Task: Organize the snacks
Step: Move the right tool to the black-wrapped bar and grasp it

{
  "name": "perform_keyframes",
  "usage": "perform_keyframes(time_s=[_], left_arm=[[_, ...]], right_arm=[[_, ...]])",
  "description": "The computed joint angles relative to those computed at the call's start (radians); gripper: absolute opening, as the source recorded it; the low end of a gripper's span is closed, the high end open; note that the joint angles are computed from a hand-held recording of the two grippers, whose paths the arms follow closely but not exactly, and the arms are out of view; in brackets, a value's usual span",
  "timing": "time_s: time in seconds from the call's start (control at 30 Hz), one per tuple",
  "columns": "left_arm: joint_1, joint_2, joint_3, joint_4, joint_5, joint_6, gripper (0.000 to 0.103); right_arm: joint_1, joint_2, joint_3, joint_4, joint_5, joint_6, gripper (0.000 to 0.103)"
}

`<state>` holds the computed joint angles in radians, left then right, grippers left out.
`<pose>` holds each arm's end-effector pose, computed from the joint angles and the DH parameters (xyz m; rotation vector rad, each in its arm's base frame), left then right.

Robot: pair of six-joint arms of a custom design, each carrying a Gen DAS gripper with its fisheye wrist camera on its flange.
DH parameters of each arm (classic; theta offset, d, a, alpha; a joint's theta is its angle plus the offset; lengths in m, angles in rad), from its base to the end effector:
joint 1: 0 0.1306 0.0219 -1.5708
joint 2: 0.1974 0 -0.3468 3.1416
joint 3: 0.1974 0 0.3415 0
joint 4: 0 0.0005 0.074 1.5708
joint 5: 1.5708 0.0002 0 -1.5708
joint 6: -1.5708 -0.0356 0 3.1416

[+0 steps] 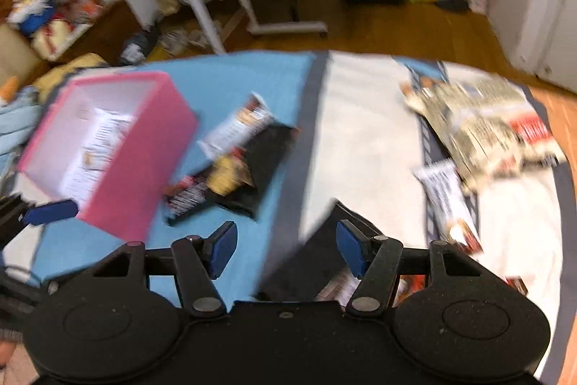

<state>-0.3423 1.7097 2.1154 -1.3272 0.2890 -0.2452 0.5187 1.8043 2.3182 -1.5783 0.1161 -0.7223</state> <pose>0.4819 -0.1830 0.5065 0.8340 2.3376 -0.4008 0.4513 0.2523 0.5178 0.3090 2.6327 0.2734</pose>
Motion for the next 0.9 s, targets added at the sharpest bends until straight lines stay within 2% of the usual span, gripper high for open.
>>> perform_keyframes(time_s=[0.17, 0.27, 0.47, 0.53, 0.63, 0.73, 0.87, 0.9], left_arm=[[-0.064, 0.013, -0.057, 0.031, 0.01, 0.003, 0.088], [-0.098, 0.071, -0.027, 0.017, 0.032, -0.017, 0.089], [-0.144, 0.189, 0.067, -0.019, 0.068, 0.048, 0.089], [-0.152, 0.206, 0.067, -0.027, 0.077, 0.047, 0.089], [-0.163, 0.201, 0.03, -0.016, 0.035, 0.004, 0.088], [-0.161, 0.191, 0.005, 0.006, 0.034, 0.011, 0.087], [-0.166, 0.186, -0.011, 0.037, 0.024, 0.009, 0.085], [-0.169, 0.177, -0.029, 0.062, 0.016, 0.007, 0.081]], right_arm=[[-0.047, 0.016, -0.05, -0.028, -0.084, -0.062, 0.066], [-0.061, 0.023, -0.071, -0.035, -0.121, -0.088, 0.066], [-0.087, -0.011, -0.158, 0.053, -0.182, -0.135, 0.066], [-0.09, -0.01, -0.168, 0.07, -0.192, -0.132, 0.066], [-0.089, 0.008, -0.146, 0.069, -0.193, -0.115, 0.068], [-0.087, 0.029, -0.12, 0.06, -0.212, -0.08, 0.068], [-0.074, 0.093, -0.041, 0.017, -0.212, -0.025, 0.068], [-0.069, 0.112, -0.011, -0.002, -0.204, -0.013, 0.068]])
